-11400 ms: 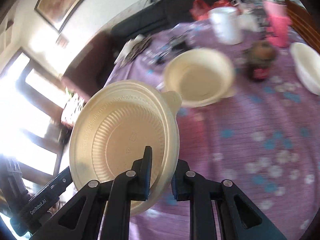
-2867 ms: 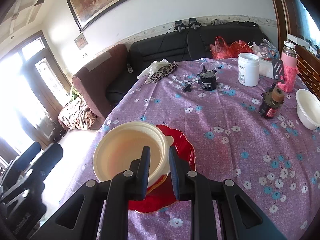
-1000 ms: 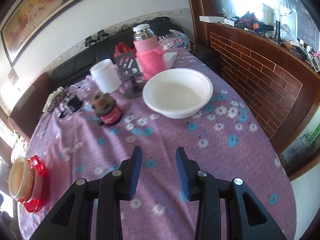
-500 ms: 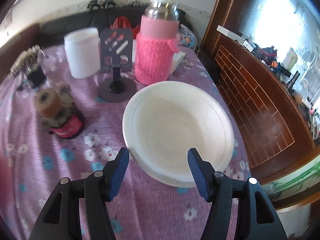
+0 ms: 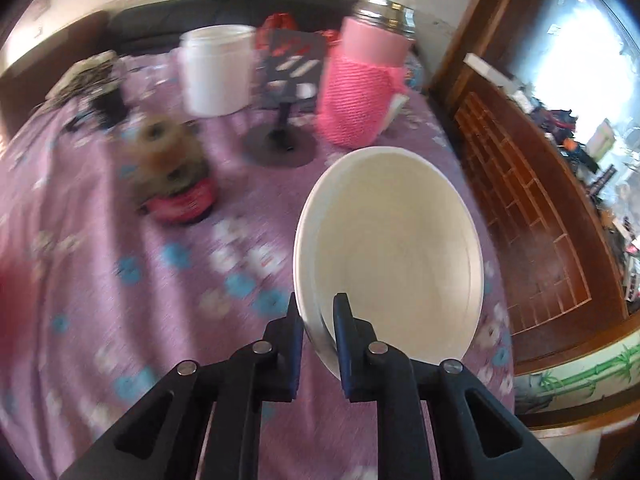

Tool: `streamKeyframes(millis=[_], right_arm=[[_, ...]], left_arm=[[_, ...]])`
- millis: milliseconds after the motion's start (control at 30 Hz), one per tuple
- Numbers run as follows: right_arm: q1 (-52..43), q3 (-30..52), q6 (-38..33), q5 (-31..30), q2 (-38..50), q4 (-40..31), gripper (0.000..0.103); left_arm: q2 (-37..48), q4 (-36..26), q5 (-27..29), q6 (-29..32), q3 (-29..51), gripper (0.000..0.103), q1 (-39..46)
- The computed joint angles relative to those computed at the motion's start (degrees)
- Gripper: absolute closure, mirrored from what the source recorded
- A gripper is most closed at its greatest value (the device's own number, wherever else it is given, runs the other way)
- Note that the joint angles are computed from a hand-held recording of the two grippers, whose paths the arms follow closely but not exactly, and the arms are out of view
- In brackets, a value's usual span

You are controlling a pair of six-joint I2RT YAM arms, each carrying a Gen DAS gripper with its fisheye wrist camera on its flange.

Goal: Organize plates and bowls
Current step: 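Grasp the white bowl rim with the right gripper, then lift the white bowl and carry it toward the left gripper, then grasp the white bowl rim with the left gripper while the right gripper holds it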

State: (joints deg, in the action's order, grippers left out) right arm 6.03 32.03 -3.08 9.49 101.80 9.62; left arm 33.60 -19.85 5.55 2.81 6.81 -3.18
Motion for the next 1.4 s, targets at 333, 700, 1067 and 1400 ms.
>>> streamKeyframes(millis=[333, 700, 1067, 1400], right_arm=[[-1.48, -14.6, 1.03, -13.16, -26.12, -7.52, 0.04], [-21.54, -15.08, -3.2, -24.03, -30.16, -8.78, 0.04], [-30.13, -10.0, -0.64, -29.26, -11.09, 1.58, 0.04], [-29.19, -7.2, 0.6, -29.42, -2.59, 6.03, 0.04]], left_arm=[[11.85, 4.91, 1.82, -4.61, 2.67, 0.013, -5.03], [26.42, 11.69, -6.12, -15.19, 10.09, 0.013, -20.14], [62.13, 23.75, -2.03, -22.29, 30.05, 0.013, -24.4], [78.47, 23.5, -1.93, -25.46, 41.55, 0.013, -25.47]])
